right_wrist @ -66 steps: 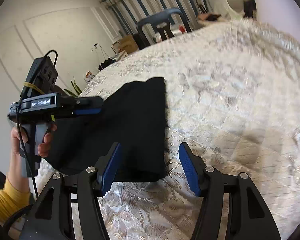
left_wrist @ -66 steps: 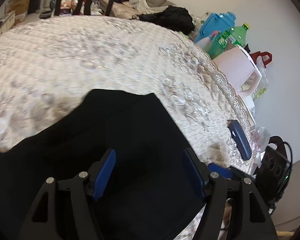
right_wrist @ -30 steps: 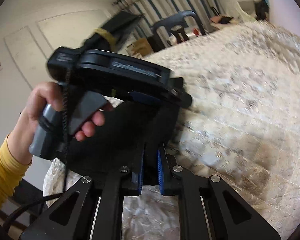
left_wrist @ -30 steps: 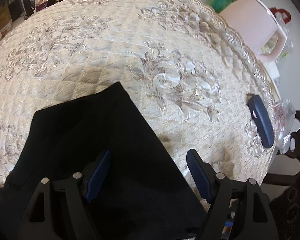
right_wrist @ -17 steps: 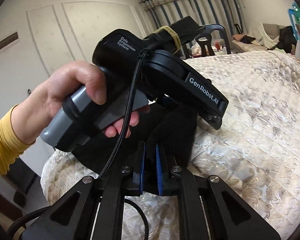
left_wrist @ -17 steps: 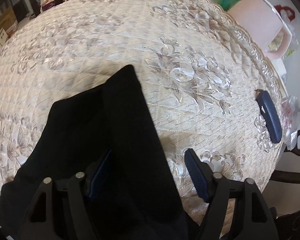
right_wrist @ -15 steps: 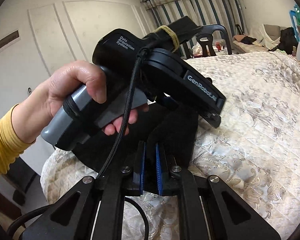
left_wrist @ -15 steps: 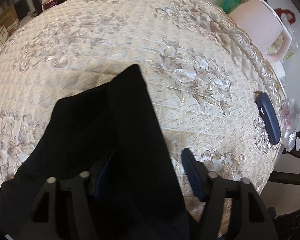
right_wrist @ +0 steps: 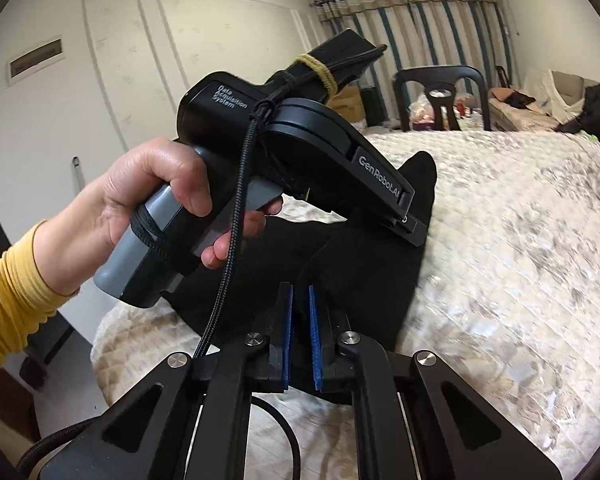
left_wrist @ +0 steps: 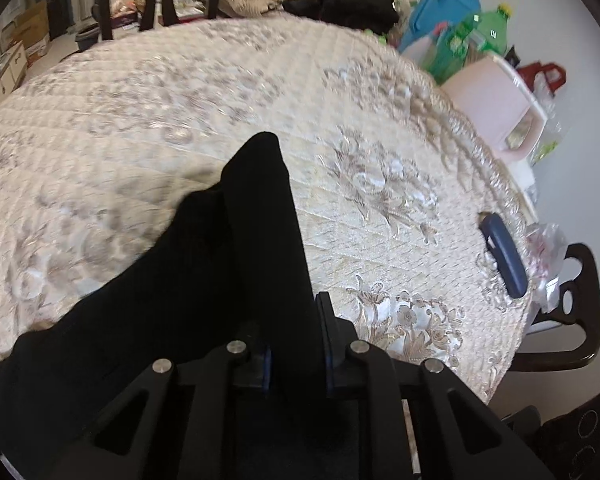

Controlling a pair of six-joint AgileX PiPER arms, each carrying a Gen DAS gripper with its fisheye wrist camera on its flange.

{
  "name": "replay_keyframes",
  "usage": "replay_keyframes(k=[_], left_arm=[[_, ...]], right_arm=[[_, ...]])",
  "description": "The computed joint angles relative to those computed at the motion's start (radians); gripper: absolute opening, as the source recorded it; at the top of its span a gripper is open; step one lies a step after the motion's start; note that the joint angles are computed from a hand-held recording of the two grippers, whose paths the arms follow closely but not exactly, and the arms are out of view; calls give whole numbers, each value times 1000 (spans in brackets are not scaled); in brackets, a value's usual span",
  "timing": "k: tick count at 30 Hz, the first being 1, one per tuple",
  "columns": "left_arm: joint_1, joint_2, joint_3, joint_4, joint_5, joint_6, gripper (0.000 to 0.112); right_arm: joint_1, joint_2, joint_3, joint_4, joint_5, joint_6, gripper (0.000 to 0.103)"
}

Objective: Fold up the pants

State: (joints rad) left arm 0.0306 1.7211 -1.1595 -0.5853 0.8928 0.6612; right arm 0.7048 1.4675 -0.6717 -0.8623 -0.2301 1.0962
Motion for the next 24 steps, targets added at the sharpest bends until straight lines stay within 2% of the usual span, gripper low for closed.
replay_keyframes(k=[5,11,14,24], left_arm=[[126,-64,48,-72,32,102,19],[296,-109,86,-151,89,233,19],[391,-113,91,-190,130,297,19],[653,-64,86,-289,241,487,19]], right_arm=[[51,27,-54,-42,1,23,7],[115,81,-153,-179,11,130,7],[128,111,-201,-294,-1,228,7],[176,255,-372,-534,-43,448,7]])
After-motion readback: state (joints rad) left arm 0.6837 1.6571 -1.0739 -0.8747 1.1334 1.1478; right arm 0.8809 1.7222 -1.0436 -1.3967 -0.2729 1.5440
